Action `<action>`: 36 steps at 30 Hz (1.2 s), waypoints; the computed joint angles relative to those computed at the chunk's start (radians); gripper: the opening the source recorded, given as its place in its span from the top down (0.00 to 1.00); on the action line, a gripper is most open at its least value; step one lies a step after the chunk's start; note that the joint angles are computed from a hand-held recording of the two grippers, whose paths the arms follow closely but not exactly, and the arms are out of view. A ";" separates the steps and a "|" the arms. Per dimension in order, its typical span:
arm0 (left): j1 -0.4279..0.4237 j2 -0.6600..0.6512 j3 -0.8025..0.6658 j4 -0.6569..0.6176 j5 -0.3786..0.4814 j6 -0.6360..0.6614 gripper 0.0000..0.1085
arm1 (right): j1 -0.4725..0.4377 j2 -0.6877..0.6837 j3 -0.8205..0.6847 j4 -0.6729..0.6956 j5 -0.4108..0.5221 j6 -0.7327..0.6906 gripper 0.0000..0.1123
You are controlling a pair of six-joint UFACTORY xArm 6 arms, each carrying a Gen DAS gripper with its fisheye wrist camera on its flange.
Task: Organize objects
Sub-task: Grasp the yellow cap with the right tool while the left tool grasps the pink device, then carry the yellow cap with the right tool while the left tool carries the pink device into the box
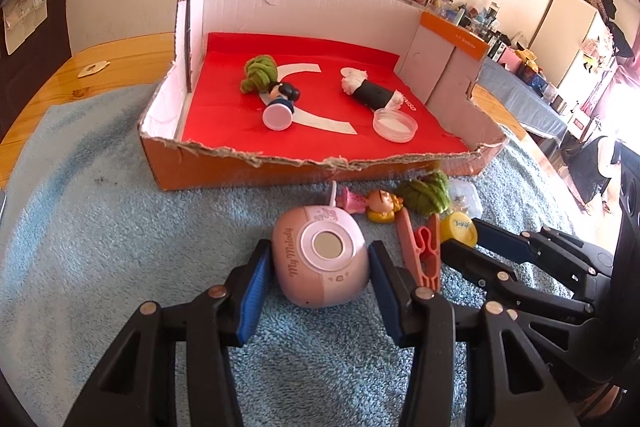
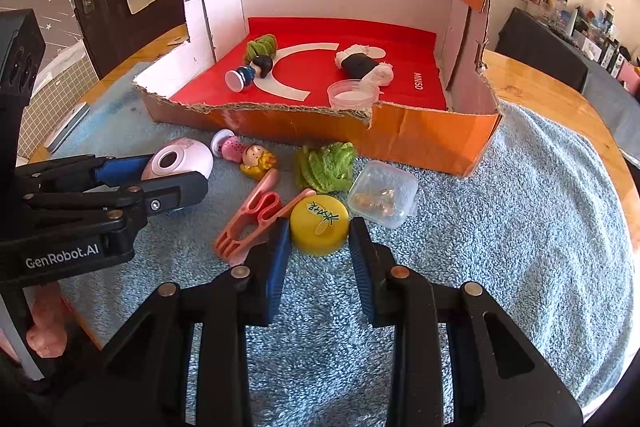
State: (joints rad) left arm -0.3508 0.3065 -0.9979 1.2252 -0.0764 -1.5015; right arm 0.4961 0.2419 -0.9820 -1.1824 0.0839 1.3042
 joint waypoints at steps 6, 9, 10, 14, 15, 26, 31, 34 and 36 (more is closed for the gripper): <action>0.007 -0.026 0.006 0.085 -0.006 -0.081 0.54 | 0.009 -0.017 0.002 -0.016 0.003 0.009 0.74; 0.011 -0.039 0.005 0.137 -0.010 -0.130 0.54 | 0.013 -0.024 0.001 -0.014 -0.001 0.006 0.74; 0.013 -0.042 0.005 0.146 -0.012 -0.138 0.54 | 0.014 -0.026 0.001 -0.016 -0.003 0.007 0.74; 0.017 -0.054 0.002 0.195 -0.017 -0.186 0.54 | 0.018 -0.033 -0.001 -0.003 -0.005 -0.005 0.74; 0.017 -0.057 0.002 0.201 -0.018 -0.191 0.54 | 0.018 -0.034 0.000 0.008 -0.009 -0.014 0.74; 0.016 -0.081 -0.013 0.290 -0.018 -0.266 0.54 | 0.017 -0.053 0.000 0.053 -0.022 -0.060 0.74; 0.015 -0.086 -0.014 0.251 -0.015 -0.217 0.54 | 0.015 -0.056 -0.006 0.069 -0.031 -0.077 0.74; 0.016 -0.085 -0.014 0.203 -0.018 -0.168 0.54 | 0.012 -0.057 -0.007 0.095 -0.042 -0.102 0.74; 0.018 -0.082 -0.014 0.159 -0.019 -0.123 0.54 | 0.011 -0.056 -0.009 0.126 -0.045 -0.133 0.74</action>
